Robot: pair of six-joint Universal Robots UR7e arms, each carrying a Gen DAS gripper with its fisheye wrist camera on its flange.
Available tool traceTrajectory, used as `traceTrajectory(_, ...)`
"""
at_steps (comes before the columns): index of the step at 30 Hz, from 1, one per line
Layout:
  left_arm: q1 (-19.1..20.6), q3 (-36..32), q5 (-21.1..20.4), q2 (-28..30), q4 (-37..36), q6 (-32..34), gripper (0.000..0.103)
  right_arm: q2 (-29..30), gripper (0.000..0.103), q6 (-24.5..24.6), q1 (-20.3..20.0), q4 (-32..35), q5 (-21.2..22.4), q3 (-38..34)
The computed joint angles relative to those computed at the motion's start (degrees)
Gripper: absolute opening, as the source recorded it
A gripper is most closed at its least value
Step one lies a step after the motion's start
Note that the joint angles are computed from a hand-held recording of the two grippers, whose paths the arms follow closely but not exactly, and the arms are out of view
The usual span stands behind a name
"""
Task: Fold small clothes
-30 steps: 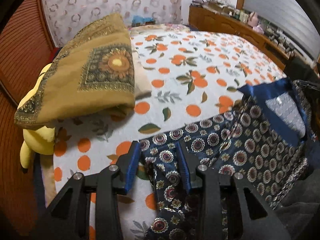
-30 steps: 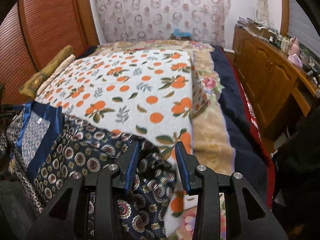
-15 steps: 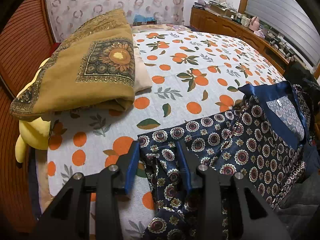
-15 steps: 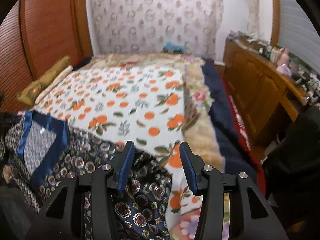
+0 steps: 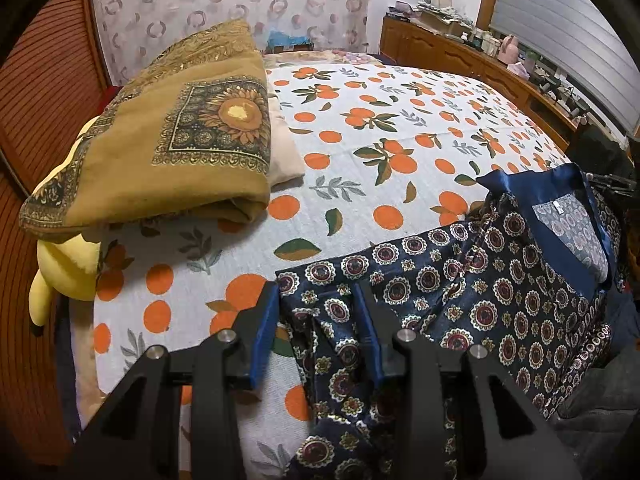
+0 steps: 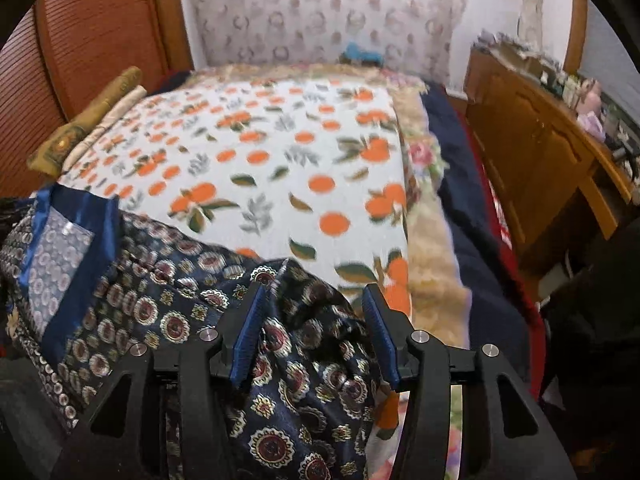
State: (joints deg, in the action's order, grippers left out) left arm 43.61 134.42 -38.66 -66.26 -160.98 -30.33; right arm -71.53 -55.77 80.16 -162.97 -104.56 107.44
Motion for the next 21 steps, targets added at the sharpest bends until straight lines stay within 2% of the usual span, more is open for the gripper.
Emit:
traceTrajectory(3, 0.0, 0.1, -0.2, 0.1, -0.7, 0.3, 0.037, -0.2, 0.051, 2.0, -0.7, 3.6, 0.6, -1.1)
traceTrajectory(5, 0.0, 0.2, -1.1, 0.1, -1.5, 1.2, 0.037, -0.3, 0.051, 1.5, -0.7, 4.2, 0.3, -1.2)
traceTrajectory(7, 0.1, 0.0, -2.3, -0.2, -1.1, 1.5, 0.035, -0.3, 0.043, 0.7, -0.4, 4.8, -0.3, -1.2)
traceTrajectory(8, 0.3, -0.2, -3.6, -0.4, -0.9, 2.3, 0.030, -0.4, 0.032, 0.1, -0.2, 5.6, -0.3, -1.1)
traceTrajectory(9, 0.4, -0.5, -4.9, -0.4, -0.9, 2.8, 0.019, -0.5, 0.020, -0.6, 0.0, 6.2, -0.5, -1.1)
traceTrajectory(10, 0.4, -0.7, -5.7, -0.4, -0.6, 3.0, 0.012, -0.6, 0.018, -1.5, 0.3, 6.8, -0.6, -0.8)
traceTrajectory(11, 0.2, -0.8, -6.3, -0.3, -0.8, 3.6, 0.009, -0.8, 0.011, -2.4, 0.5, 7.2, -0.7, -0.4)
traceTrajectory(15, -1.9, 0.0, -5.7, -0.6, -3.4, 3.8, 0.004, -2.3, 0.007, -4.8, 0.9, 4.0, 0.8, 2.1)
traceTrajectory(18, -5.2, 1.4, -4.4, -2.7, -7.9, 4.7, 0.004, -6.2, 0.007, -4.9, 1.4, 2.4, 6.1, 4.2)
traceTrajectory(21, -9.1, 1.3, -2.3, -5.3, -9.8, 6.1, 0.003, -9.7, 0.006, -4.8, 3.0, -0.1, 9.0, 5.8)
